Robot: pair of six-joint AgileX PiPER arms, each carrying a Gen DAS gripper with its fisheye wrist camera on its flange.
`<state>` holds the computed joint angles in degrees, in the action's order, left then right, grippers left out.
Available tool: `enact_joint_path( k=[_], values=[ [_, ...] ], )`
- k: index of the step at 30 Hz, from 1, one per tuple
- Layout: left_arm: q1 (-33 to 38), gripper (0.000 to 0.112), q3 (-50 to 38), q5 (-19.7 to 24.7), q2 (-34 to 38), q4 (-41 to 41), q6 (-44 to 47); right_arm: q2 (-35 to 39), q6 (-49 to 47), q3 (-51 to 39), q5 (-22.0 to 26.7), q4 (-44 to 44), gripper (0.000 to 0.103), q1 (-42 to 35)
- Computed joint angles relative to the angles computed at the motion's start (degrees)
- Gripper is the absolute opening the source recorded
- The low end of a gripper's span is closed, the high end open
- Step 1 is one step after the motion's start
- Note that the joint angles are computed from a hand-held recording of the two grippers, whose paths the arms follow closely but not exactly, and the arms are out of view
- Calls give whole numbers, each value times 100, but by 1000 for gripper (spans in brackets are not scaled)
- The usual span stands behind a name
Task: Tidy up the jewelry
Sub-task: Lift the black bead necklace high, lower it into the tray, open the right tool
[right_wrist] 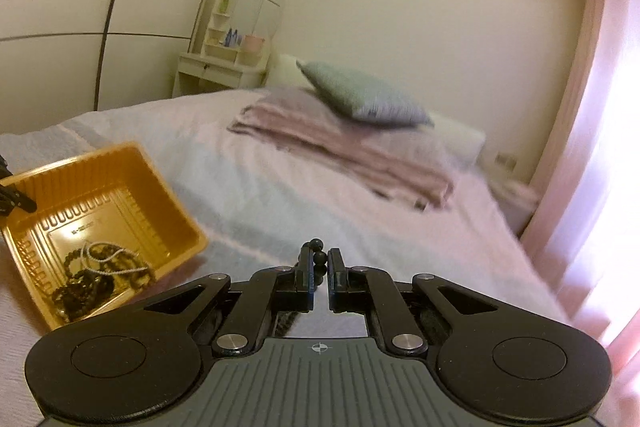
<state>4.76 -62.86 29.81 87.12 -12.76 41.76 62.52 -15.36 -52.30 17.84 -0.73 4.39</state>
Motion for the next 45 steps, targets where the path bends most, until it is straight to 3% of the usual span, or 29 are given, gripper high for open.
enact_joint_path(
  k=[3, 15, 32, 41, 45],
  values=[
    [11, 4, -1, 2, 0, -16, 25, -44, 256, -141, -32, -556, 6, 118],
    [-3, 4, 6, -35, 13, -59, 47, 107, 200, -1199, 30, -1178, 6, 396],
    [-4, 4, 16, -44, 6, -97, 92, 1223, -1537, -3698, 716, 15, 6, 1060],
    [18, 4, 17, -41, 24, -190, 169, 2452, -1628, -5446, 1136, 85, 6, 1525],
    [42, 4, 31, -44, 25, -272, 249, 2829, -1650, -5811, 1317, 71, 6, 1654]
  ],
)
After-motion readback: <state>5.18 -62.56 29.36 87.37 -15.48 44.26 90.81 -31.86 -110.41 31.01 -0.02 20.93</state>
